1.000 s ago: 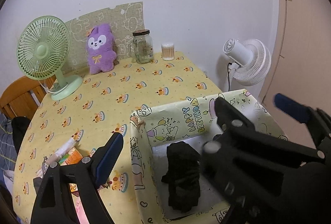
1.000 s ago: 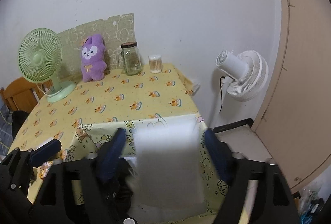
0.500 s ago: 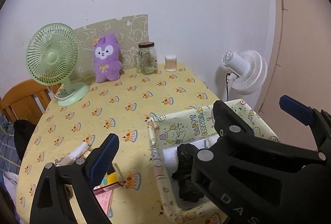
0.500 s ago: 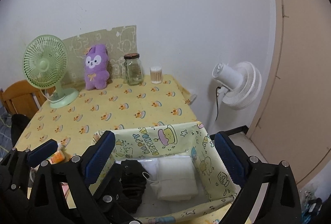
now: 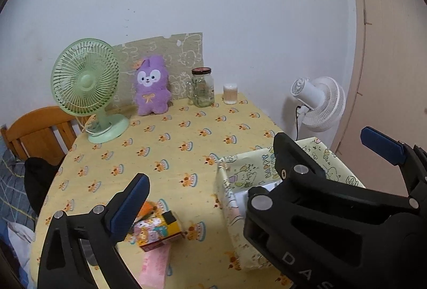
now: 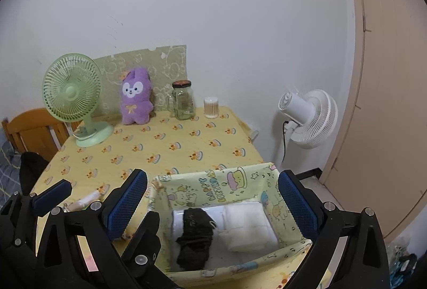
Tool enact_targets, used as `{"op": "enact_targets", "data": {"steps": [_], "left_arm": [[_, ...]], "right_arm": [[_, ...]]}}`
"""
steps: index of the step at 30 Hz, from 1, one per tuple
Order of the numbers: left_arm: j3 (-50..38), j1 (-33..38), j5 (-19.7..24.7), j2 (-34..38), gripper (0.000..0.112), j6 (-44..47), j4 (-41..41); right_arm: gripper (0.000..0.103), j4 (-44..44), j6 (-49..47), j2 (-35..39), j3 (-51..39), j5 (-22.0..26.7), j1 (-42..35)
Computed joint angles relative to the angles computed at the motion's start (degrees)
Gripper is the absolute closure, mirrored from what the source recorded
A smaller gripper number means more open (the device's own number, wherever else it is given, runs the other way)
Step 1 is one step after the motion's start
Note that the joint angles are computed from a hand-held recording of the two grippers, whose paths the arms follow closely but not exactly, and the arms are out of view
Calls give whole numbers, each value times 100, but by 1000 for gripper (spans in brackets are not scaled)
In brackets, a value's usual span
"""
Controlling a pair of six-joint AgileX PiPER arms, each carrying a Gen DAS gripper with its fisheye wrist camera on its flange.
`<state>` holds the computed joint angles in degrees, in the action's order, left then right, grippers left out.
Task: Organize soft objects
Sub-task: 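Withdraw both grippers from the gift box back toward the pile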
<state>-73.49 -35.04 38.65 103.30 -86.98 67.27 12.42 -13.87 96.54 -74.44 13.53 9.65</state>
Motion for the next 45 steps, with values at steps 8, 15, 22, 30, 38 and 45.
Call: {"op": "enact_targets", "data": {"steps": [8, 15, 22, 30, 38, 45], "left_arm": [[462, -44, 75, -474, 11, -317, 424], [839, 21, 143, -802, 11, -435, 590], [1266, 196, 72, -1089, 10, -677, 774], [1735, 444, -62, -1309, 10, -959, 969], [2131, 677, -165, -1375, 10, -1234, 1152], [2443, 940, -375, -1305, 10, -1564, 1296]], "right_arm": [[3, -672, 838, -294, 122, -28, 224], [3, -1002, 1183, -403, 125, 149, 482], [3, -1087, 1361, -418, 188, 136, 769], [3, -1670, 2034, -323, 254, 90, 1139], [3, -2181, 2674, -106, 298, 9, 1468], [3, -2263, 2891, 155, 391, -184, 1679]]}}
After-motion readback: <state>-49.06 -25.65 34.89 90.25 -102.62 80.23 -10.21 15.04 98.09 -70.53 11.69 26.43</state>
